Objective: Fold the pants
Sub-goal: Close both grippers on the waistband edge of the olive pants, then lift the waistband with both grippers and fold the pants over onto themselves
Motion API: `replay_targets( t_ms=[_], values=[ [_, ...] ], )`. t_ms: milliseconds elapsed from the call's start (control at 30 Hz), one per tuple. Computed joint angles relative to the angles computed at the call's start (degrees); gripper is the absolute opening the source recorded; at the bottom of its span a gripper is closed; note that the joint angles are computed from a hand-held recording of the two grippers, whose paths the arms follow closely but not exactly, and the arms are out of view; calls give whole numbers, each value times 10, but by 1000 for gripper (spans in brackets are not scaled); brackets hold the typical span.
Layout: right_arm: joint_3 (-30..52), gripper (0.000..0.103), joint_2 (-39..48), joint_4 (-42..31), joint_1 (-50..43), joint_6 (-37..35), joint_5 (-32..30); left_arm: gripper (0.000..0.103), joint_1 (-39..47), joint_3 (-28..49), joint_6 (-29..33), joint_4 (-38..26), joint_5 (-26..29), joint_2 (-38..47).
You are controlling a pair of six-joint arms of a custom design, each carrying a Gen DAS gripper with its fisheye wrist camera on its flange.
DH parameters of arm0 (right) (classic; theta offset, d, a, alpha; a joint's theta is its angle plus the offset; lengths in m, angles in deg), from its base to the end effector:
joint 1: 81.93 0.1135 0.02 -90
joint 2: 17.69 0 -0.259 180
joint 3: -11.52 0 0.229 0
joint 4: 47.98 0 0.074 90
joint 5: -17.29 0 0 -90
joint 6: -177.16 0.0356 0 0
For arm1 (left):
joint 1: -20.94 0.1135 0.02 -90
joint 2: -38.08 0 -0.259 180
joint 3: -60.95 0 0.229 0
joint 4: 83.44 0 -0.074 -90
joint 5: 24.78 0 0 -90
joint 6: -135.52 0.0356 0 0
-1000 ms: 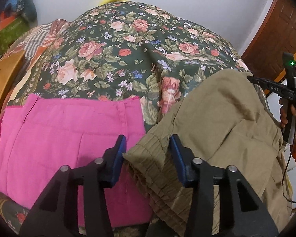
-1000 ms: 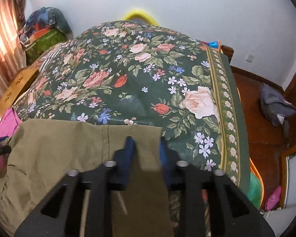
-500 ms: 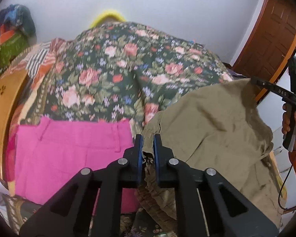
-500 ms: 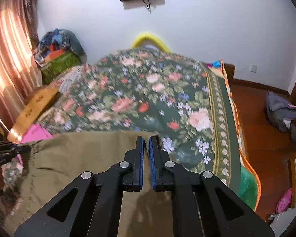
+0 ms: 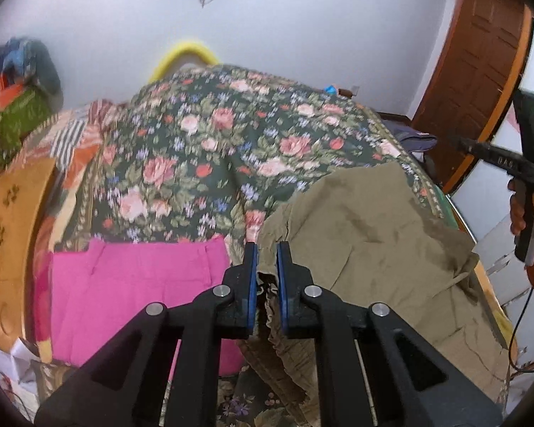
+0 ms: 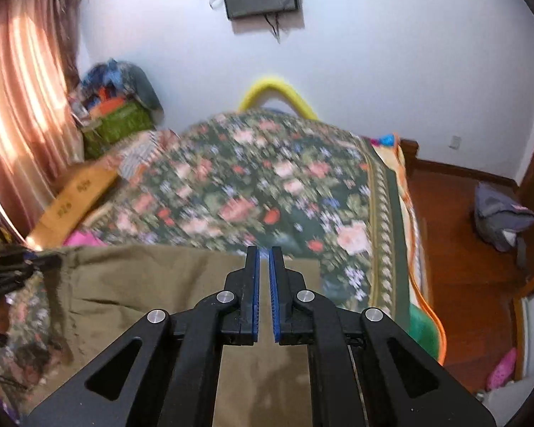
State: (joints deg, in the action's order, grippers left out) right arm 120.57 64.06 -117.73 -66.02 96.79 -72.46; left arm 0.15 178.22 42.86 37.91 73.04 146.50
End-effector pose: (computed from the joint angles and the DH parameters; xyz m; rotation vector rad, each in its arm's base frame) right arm 0.2570 0.0731 0.4009 -0.1250 2.3186 0.2212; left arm 0.3710 -0.1460 0.3110 0.4482 2.4189 -0.3475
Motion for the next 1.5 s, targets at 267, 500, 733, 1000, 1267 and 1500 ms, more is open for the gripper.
replay_targets(
  t_ms=[267, 500, 733, 1000, 1267, 1500],
  values=[
    [-63, 36, 86, 63, -33, -25, -3, 10, 32, -35, 8, 35, 26, 46],
    [-49, 45, 152, 93, -66, -32, -38, 13, 40, -50, 20, 68, 29, 86],
    [-73, 48, 160, 130, -57, -41, -44, 19, 45, -50, 13, 78, 36, 104],
    [-94, 11, 125, 138, -55, -40, -45, 18, 36, -43, 14, 61, 17, 87],
    [-62, 11, 52, 96, -35, -18, -32, 11, 24, -10, 2, 23, 13, 42],
    [24, 10, -13, 17, -14, -9, 14, 10, 5, 26, 2, -16, 3, -19]
  ],
)
